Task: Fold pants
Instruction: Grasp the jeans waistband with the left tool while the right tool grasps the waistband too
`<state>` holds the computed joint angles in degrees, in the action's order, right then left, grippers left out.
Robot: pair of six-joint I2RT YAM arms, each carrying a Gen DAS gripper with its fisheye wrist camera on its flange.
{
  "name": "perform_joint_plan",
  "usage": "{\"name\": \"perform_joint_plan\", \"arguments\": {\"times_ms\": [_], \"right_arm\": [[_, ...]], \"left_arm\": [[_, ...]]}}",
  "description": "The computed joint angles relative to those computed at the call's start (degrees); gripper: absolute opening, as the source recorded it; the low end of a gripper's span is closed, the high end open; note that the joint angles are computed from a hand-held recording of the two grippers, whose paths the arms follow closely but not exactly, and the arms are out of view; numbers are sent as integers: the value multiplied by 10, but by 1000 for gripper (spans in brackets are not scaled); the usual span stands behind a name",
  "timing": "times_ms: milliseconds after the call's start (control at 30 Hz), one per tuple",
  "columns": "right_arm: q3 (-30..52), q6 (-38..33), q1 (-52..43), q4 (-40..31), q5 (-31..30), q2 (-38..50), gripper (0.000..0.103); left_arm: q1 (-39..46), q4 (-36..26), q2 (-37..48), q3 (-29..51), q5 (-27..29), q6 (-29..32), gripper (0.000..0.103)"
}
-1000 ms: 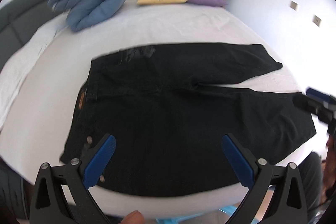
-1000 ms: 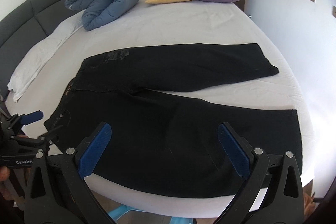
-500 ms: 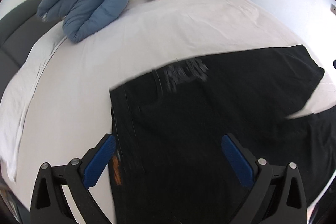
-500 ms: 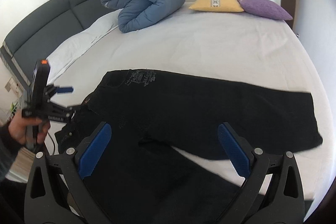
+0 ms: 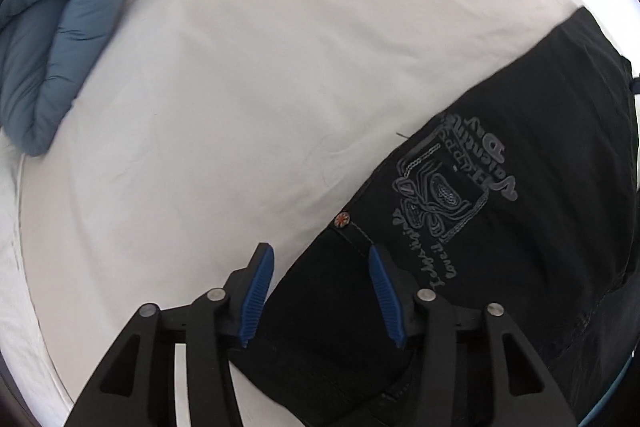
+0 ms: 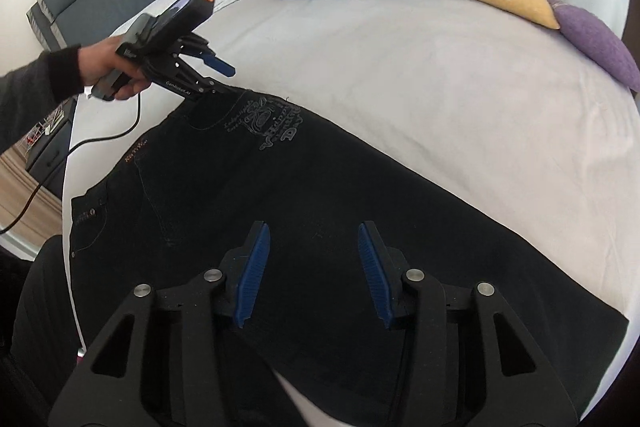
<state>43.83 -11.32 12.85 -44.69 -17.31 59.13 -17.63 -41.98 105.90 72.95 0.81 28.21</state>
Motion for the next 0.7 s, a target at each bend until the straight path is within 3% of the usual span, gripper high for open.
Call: {"name": "perform_joint_plan", "arguments": {"times_ms": [100, 233, 367, 500, 600, 700], "right_arm": [[12, -10, 1, 0, -4, 20, 45], [21, -17, 17, 0, 1, 35, 45], [38, -8, 54, 28, 30, 76, 45], [78, -1, 84, 49, 49, 128, 45], [108, -8, 97, 48, 49, 160, 45], [138, -19, 109, 40, 58, 189, 45]], "left_arm": [[8, -18, 48, 35, 16, 8, 64], [29, -45, 87, 72, 56, 2, 60], [25, -54, 82, 60, 87, 8, 20], [6, 19, 0, -37, 59, 5, 13], [10, 64, -100, -121, 73, 15, 12], [22, 68, -208, -191, 94, 37, 12]]}}
